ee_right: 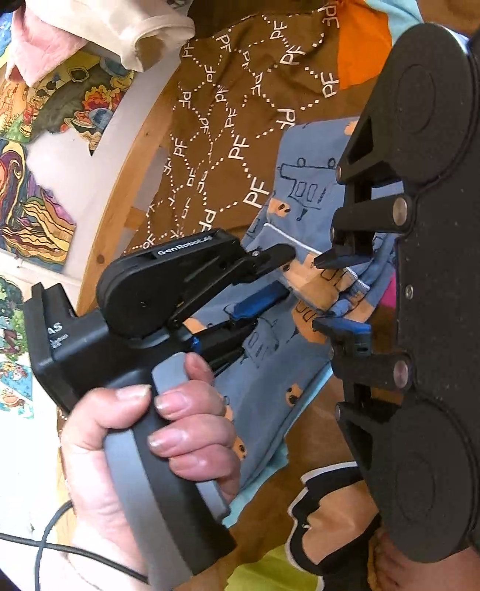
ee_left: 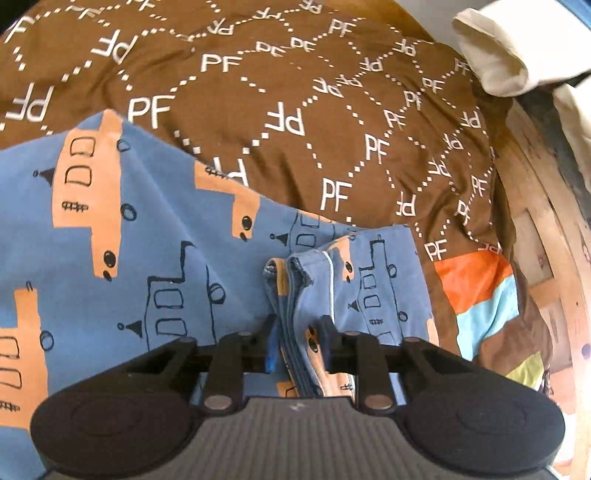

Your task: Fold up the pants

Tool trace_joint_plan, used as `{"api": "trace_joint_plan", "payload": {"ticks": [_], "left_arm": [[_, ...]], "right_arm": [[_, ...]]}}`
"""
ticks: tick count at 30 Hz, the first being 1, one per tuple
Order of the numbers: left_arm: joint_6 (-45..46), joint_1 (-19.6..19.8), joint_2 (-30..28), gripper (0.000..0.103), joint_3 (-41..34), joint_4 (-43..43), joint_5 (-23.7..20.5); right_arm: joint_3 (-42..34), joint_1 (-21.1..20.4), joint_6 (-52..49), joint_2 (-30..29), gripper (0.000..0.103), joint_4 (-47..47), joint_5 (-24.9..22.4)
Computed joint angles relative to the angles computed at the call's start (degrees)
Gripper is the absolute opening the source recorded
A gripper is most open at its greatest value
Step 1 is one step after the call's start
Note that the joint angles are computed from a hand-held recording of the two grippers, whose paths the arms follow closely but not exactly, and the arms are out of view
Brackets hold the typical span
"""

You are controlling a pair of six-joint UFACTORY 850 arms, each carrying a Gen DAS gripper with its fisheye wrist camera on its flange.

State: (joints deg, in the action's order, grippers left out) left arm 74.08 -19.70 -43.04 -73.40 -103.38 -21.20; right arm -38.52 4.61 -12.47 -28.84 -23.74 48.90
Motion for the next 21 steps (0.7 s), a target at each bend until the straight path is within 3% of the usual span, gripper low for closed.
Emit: {"api": "trace_joint_plan", "payload": {"ticks": [11, 13, 15, 21], "left_arm": [[-8.58, -0.5, 0.15, 0.013, -1.07, 5.57, 1.71], [-9.66, -0.55, 0.19, 0.011, -1.28, 6.35, 1.9], [-10.68, -0.71, 0.2, 0.01, -1.44, 6.87, 2.3], [-3.47, -1.47, 1.85, 0.009, -0.01, 1.22, 4.17]], "right_arm": [[0.57, 1.54, -10.31, -0.95, 0.032, 4.75, 1.42], [0.57, 2.08, -12.32, -1.08, 0.019, 6.2, 1.26], [0.53, 2.15, -12.31, -1.04, 0.014, 6.36, 1.11], [0.42, 0.8, -5.89, -0.36, 0.011, 2.83, 1.19]]}}
